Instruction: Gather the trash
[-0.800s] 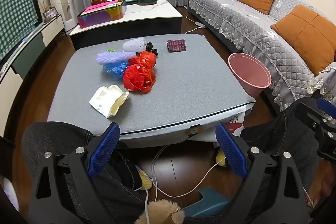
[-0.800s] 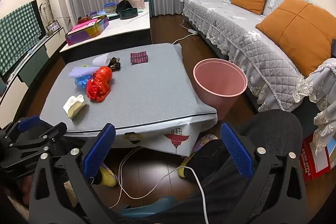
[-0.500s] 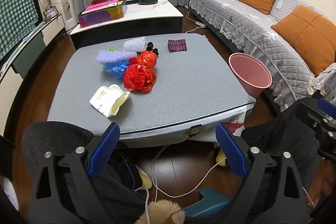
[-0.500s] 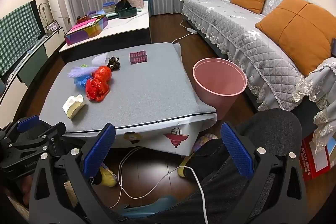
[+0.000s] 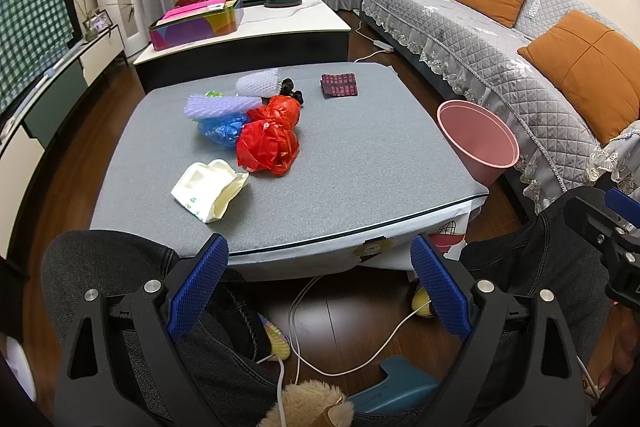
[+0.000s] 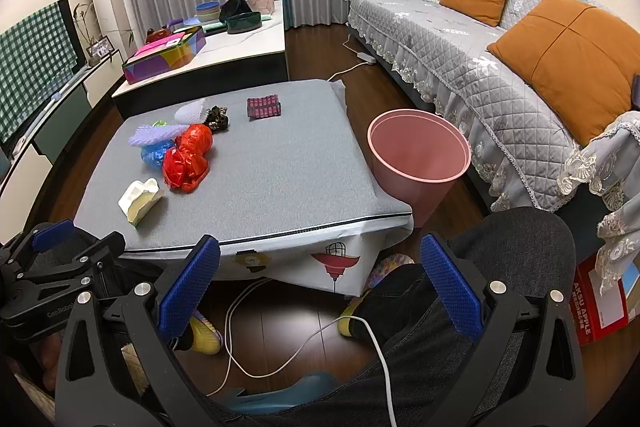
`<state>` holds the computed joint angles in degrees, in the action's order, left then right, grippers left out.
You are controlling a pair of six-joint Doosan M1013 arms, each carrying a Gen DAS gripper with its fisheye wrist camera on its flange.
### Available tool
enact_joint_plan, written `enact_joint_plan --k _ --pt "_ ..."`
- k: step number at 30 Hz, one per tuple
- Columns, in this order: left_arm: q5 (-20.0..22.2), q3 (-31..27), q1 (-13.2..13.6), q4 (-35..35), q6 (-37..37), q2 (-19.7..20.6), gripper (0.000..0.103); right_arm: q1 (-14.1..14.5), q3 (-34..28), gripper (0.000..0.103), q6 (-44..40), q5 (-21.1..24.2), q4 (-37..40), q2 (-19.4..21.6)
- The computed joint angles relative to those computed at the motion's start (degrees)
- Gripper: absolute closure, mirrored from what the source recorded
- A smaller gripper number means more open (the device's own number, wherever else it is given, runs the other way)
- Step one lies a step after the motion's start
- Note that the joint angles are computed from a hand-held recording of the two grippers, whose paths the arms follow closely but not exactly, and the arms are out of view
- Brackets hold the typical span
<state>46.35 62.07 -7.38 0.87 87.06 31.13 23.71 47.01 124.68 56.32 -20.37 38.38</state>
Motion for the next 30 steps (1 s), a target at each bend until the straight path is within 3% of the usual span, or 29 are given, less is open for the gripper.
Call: enact_joint_plan --k 30 --pt "-0.47 0.7 0.09 -0.14 0.08 -0.18 0.013 -0.18 2.47 0.005 0.76 -0.95 -0.24 -1.0"
